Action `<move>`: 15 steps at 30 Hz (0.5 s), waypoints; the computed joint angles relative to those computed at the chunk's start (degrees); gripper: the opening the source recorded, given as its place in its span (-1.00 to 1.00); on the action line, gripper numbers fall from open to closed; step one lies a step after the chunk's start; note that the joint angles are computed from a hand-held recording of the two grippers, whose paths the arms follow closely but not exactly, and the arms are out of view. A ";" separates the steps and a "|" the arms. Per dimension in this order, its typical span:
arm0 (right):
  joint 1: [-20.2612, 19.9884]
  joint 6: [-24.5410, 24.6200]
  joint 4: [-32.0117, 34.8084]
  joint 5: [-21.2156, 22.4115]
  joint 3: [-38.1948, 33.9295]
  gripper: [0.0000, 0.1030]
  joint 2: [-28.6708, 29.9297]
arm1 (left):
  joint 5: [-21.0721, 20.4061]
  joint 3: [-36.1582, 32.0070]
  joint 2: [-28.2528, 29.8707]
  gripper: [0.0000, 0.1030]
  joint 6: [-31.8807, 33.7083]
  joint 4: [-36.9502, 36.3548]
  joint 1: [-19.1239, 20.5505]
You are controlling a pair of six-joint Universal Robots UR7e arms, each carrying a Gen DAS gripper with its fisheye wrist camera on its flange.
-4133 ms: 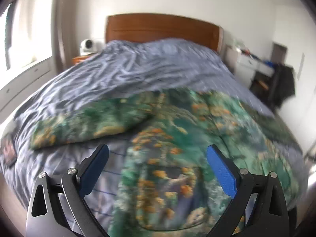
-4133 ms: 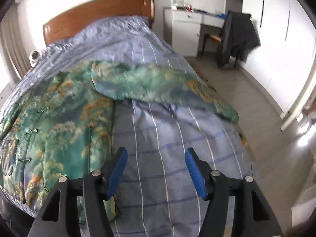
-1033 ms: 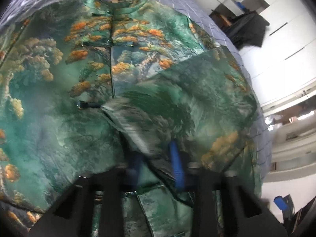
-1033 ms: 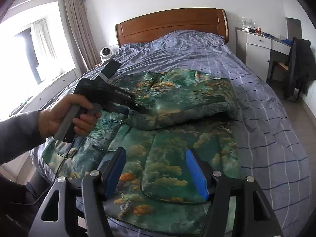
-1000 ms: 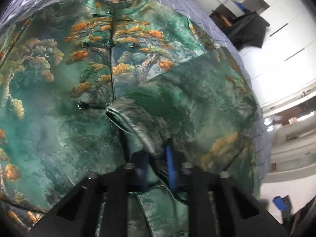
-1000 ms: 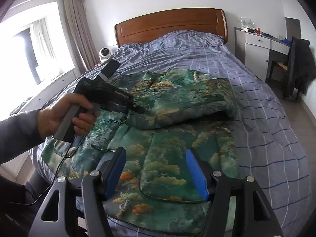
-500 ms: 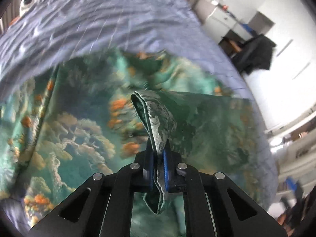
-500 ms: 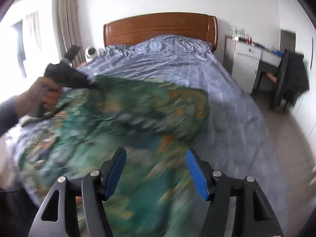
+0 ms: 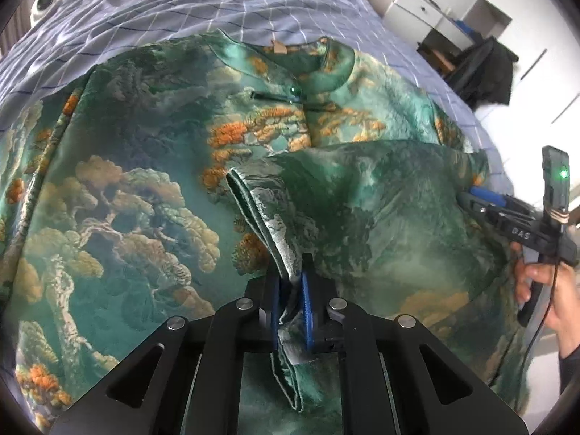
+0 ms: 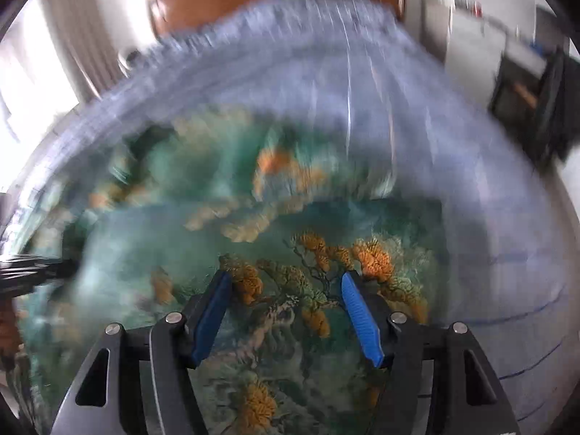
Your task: Fold large clothes
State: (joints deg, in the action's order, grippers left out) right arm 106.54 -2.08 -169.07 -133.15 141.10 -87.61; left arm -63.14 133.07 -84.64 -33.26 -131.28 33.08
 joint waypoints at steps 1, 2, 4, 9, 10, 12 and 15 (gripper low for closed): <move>-0.43 -0.29 -1.09 -0.50 0.48 0.26 1.22 | 0.43 0.24 0.09 -0.82 0.53 -0.16 -0.13; 0.10 -1.51 -3.62 -1.51 1.05 0.26 2.12 | 0.72 0.43 -0.02 -0.82 0.86 -0.23 -0.32; 1.78 -0.59 -1.83 -2.82 0.99 0.25 1.15 | 1.36 0.62 -0.37 -0.81 1.63 0.03 -0.72; 11.53 7.82 10.32 -7.59 3.47 0.25 -5.90 | 3.09 2.40 -0.81 -0.80 1.50 -1.94 -1.77; 12.07 10.33 14.15 -6.98 3.75 0.26 -7.01 | 3.22 2.60 -0.71 -0.79 1.40 -2.25 -1.76; 11.73 11.59 15.52 -7.90 4.92 0.27 -5.35 | 3.73 2.80 -0.70 -0.78 0.93 -2.31 -2.09; 10.88 9.77 10.81 -9.65 5.42 0.29 -1.82 | 6.91 2.44 -1.93 -0.53 -1.05 1.74 -4.64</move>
